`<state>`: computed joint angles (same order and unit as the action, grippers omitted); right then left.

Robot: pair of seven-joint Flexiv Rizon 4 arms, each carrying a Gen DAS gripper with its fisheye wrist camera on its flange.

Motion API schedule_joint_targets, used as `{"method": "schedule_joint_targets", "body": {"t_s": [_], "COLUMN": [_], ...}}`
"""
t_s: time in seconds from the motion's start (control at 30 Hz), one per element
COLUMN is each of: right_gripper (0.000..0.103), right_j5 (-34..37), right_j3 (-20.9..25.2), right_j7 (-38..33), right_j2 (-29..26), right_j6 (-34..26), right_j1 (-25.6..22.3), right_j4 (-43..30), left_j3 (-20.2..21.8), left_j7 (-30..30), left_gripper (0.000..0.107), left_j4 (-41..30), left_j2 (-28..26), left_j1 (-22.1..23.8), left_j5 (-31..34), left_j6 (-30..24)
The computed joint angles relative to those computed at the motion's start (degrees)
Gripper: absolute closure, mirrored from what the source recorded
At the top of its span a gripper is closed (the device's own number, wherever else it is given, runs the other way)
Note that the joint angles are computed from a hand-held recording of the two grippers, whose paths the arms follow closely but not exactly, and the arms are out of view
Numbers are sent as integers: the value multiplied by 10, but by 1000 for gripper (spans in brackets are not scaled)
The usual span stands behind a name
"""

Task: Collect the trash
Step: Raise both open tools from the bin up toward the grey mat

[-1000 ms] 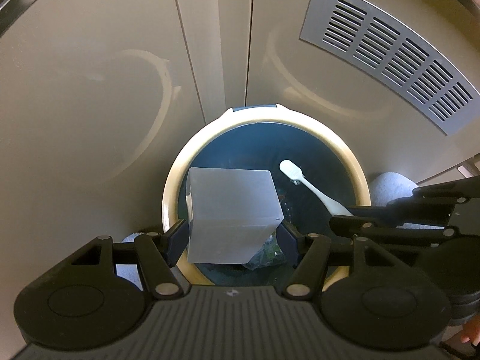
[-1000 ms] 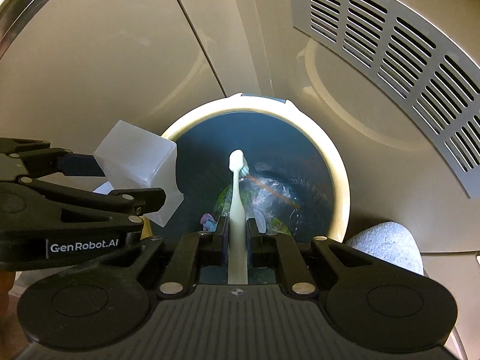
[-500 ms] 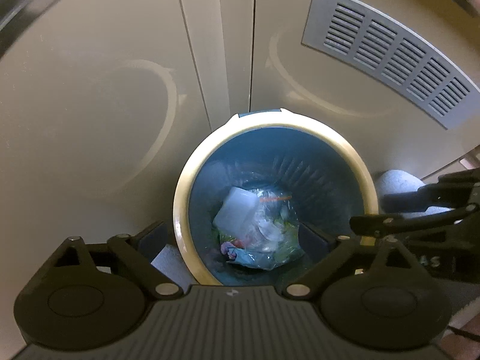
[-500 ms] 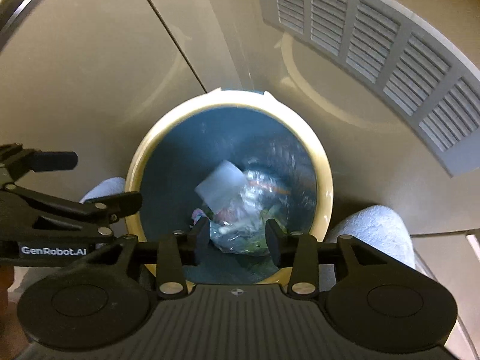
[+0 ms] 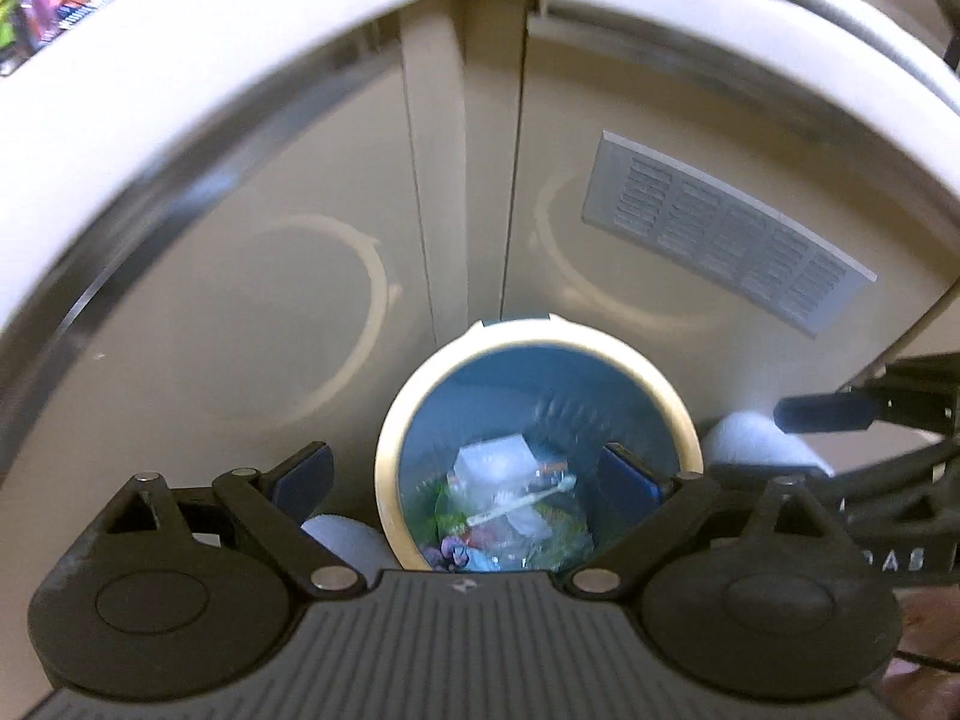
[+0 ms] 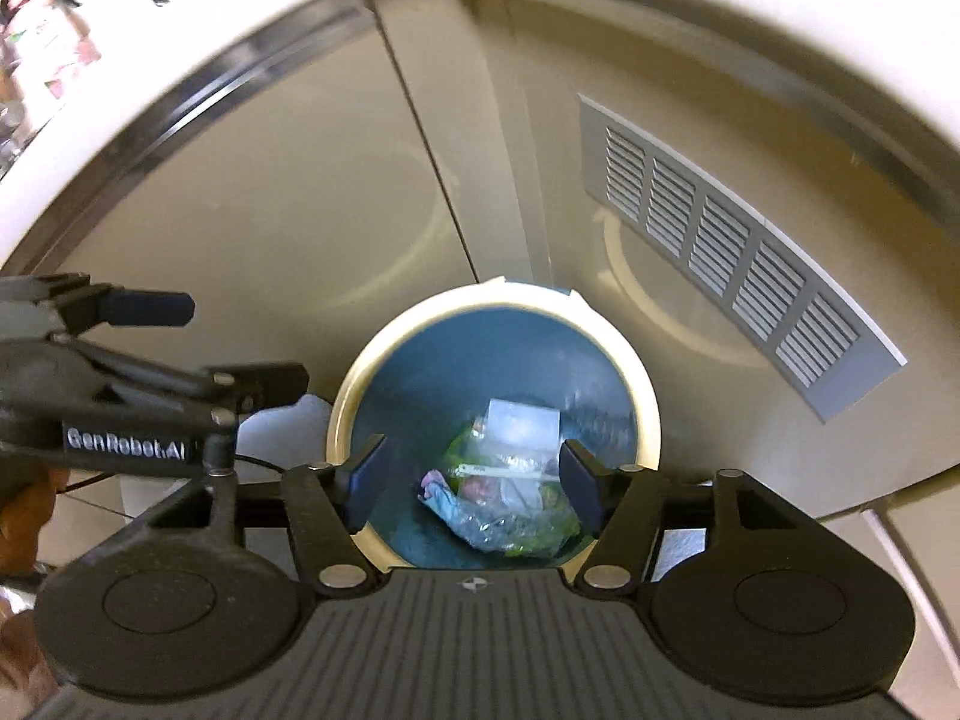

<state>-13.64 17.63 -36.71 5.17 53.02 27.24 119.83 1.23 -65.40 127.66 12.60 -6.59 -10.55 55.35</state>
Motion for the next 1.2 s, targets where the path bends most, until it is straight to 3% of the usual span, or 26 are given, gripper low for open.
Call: {"method": "schedule_joint_targets", "body": {"t_s": [0.1,0.23,0.37,1.2], "right_gripper": [34,32,26,21], "right_j5": [-42,-85,-119,-152], "right_j3": [6,11,16,25], "right_j7": [16,34,49,75], "right_j2": [15,33,45,70], "right_j6": [8,23,36,44], "right_j1": [-3,-10,-15,-23], "right_j4": [13,27,38,58], "left_j3": [9,19,14,18], "left_j7": [9,30,23,60], "left_gripper": [4,4,4,4], "left_j4": [26,36,37,43], "left_j2": [18,32,44,73], "left_j1": [-12,-23,-18,-32], "left_j5": [-22,-62,-54,-56], "left_j6": [49,57,63,86]}}
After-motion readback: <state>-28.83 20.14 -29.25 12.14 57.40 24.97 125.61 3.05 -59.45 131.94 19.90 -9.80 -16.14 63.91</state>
